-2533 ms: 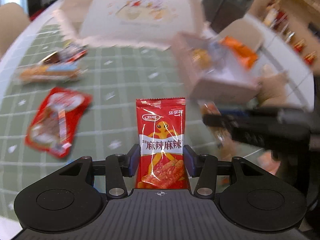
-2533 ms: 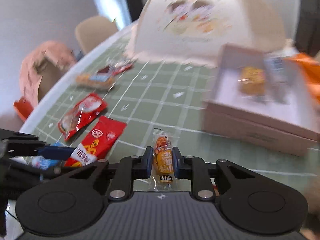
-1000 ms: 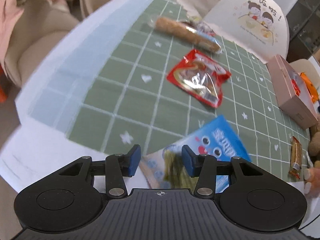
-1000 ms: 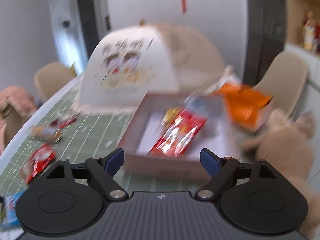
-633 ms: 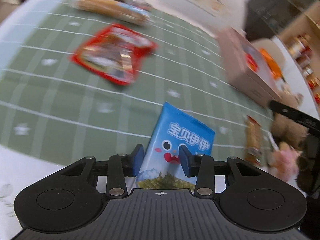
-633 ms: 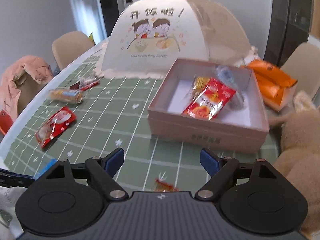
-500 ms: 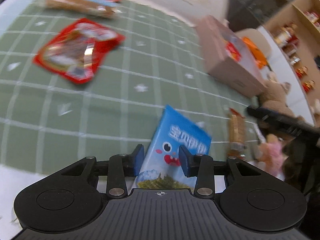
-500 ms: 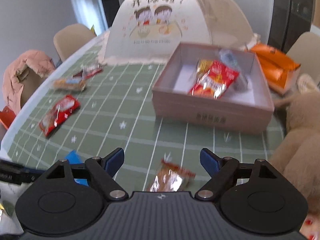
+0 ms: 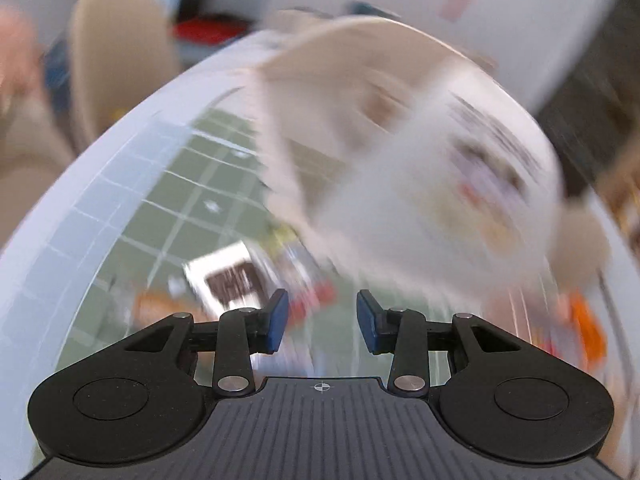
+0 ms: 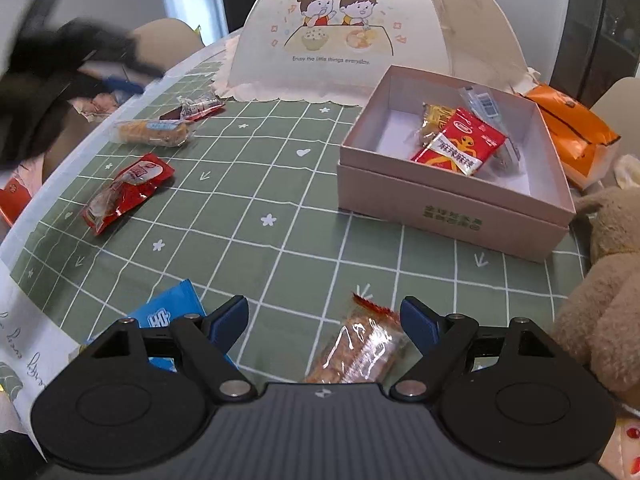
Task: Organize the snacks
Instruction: 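Grasp the white-and-yellow snack packet with the right tool, then grasp the brown square wrapped candy with the left tool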
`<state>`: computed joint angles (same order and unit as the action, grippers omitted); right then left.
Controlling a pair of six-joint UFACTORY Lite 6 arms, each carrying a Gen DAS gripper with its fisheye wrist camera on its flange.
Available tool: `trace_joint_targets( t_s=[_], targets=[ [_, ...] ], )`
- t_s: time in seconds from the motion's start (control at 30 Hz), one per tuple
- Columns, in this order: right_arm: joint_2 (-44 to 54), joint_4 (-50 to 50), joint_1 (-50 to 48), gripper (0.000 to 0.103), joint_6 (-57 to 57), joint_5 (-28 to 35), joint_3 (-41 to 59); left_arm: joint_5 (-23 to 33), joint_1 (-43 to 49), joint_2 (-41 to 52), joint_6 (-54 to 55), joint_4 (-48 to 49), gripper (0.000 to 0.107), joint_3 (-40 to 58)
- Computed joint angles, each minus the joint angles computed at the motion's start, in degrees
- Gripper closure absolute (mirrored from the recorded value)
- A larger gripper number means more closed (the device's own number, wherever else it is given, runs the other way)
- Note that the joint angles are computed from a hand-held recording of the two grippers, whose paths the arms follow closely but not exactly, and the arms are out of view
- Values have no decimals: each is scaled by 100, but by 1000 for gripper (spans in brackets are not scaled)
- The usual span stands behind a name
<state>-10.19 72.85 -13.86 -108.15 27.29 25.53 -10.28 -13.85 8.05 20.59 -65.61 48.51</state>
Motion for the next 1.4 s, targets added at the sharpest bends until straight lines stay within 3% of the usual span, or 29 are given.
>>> trace_joint_targets(
  t_s=[0.07,0.17,0.23,0.37,0.53,0.73,0.8,0.9,1.0,1.1,1.13,1.17,1.27,1.33,1.4],
  targets=[
    [-260,-257,263,19,442,-263,-58,-97,477,812,-128,187,65,696],
    [-633,-722,343,19,887,-353,-160,-38,830,2038,676,-66,65,1729],
    [-601,-894,233,19,999,-276,-97,156,935,2568,225,498,65,2122],
    [-93,-874,135,19,1103,-64,364,132,692,2744,-1779,2896,66,2081],
    [134,-442,1040,20,1111,-319,1108,184,97,2323,-4097,5895,73,1397],
    [2028,904,2316,20,218,-638,2839,-665,-359,1270,-7072,9108,75,-144],
    [2890,1253,2727,20,270,-792,3547,-914,-225,434,-7074,8964,75,-931],
    [3951,1848,3273,19,-5,-1031,4258,-781,11,-493,-5518,7386,75,-1569],
    [4551,2170,3635,20,-383,-1235,4552,-755,588,-658,-4378,6330,75,-1710],
    [4778,1006,3655,20,653,-873,4725,-875,1291,-504,-5004,7003,75,-1691],
    [4769,795,3666,23,738,-796,4718,-889,1454,-455,-5381,7421,75,-1655],
    [4737,736,3697,32,665,-799,4676,-941,1538,-349,-5565,7607,75,-1609],
    [4560,359,3822,56,895,-1015,4551,-417,1446,-328,-5134,6756,75,-1446],
    [4166,370,3764,56,870,-1032,4166,-15,1425,-464,-5272,6325,75,-1405],
    [3717,420,3562,56,768,-778,3708,18,1490,-630,-6300,6638,75,-1614]
  ],
)
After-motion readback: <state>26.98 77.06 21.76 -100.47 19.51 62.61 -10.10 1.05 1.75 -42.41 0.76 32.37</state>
